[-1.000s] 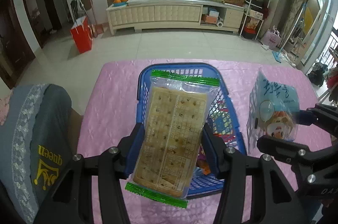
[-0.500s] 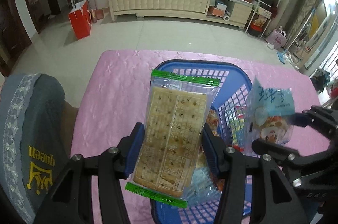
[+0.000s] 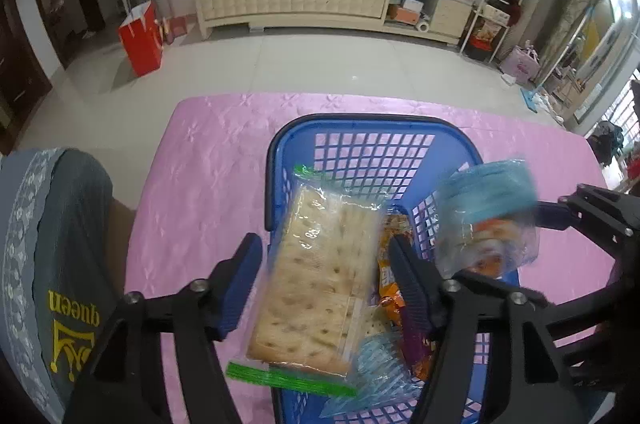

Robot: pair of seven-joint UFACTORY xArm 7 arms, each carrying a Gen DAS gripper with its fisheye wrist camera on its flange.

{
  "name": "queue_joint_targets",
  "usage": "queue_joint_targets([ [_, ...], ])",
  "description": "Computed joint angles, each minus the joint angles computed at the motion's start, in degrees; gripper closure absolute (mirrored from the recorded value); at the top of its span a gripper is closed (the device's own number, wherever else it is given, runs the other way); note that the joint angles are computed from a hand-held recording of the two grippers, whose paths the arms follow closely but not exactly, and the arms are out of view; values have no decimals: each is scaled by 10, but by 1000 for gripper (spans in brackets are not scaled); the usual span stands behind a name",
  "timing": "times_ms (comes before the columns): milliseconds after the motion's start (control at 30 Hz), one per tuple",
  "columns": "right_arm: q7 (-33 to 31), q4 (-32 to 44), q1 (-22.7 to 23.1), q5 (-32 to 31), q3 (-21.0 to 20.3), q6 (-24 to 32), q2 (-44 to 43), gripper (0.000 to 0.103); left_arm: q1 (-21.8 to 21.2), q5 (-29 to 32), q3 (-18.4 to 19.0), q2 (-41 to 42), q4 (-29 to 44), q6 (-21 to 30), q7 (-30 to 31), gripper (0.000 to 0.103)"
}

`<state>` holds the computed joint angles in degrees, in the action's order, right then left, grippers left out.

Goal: Organize snacks
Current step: 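Open both tools to drop the two packets into the basket, then move the right tool to the red snack packet beside the basket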

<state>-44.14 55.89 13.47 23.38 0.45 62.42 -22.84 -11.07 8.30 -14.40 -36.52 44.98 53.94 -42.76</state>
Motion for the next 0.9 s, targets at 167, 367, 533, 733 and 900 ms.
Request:
queue_joint_targets([
  [167, -22, -16, 2, 2, -7, -30, -25, 15, -1, 3, -5, 0, 13, 9, 2, 35],
  [367, -17, 8, -13, 17, -32, 12, -32, 15, -4, 13, -21, -8, 38, 38, -8, 35],
  [533, -22, 27, -28, 34, -55, 58, -42, 15, -12, 21, -39, -20, 61, 71, -13, 35],
  [733, -14, 42, -58, 40, -75, 102, -51, 15, -23, 24, -61, -28, 81, 100, -20, 31],
  [900, 3, 47, -79, 37, -81, 118, -48, 15, -26, 30, -77, -17, 95, 115, -39, 30],
])
